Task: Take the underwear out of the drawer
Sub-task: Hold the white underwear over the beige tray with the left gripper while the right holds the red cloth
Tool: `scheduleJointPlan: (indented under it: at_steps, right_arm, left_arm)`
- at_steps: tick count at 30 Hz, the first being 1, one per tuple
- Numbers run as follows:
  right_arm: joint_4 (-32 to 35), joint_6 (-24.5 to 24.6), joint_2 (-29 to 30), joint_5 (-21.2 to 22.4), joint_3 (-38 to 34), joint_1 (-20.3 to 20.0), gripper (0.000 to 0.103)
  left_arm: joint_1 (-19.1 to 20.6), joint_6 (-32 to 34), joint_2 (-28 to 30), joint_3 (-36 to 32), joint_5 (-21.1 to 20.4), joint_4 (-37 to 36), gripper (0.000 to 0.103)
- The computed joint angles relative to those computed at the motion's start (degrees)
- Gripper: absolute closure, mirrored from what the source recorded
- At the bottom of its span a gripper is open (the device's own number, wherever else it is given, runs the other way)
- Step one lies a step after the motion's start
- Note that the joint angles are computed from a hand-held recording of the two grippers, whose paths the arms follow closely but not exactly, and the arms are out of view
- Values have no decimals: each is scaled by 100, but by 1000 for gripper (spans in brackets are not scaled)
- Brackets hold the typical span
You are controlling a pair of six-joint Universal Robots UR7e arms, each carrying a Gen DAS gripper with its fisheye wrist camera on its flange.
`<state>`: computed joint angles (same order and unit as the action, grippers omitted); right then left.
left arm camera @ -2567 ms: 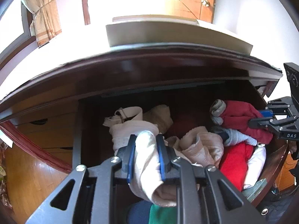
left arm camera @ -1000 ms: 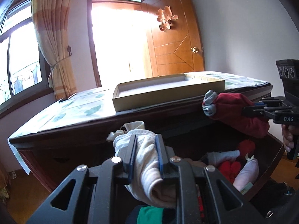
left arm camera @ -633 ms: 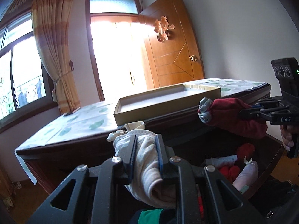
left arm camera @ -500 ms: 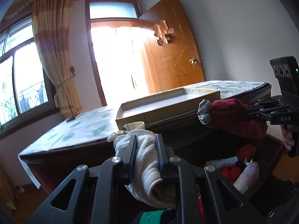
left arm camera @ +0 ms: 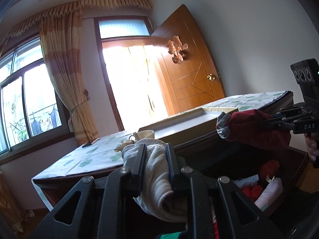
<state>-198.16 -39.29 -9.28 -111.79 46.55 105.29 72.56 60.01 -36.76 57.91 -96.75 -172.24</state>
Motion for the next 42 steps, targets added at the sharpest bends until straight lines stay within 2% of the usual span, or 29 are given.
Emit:
scheduleJointPlan:
  at_steps: [10,20,26,30,37,42]
  right_arm:
    - [-185,33,-28,109,56,-14,89]
    - [-427,262,-130,265,271,-30,89]
    - [-381,433,-170,259,276,3,89]
    - [-285,446,-194,255,182,48,89]
    - [94,479,-119,92,-317,99,89]
    - [541,614,17,-100,-883,116,89]
  left_arm:
    - [-13,199,35,35,-183,-384,86]
    - [-55,339,151,-185,-299,-253,86]
    - [-118,472,233,-433,-350,18,86]
    - [-185,440,315,-742,-316,459,86]
    - [-304,407,521,-1302,-272,1064,86]
    - [-389,612,758,-1749,-234,1356,86]
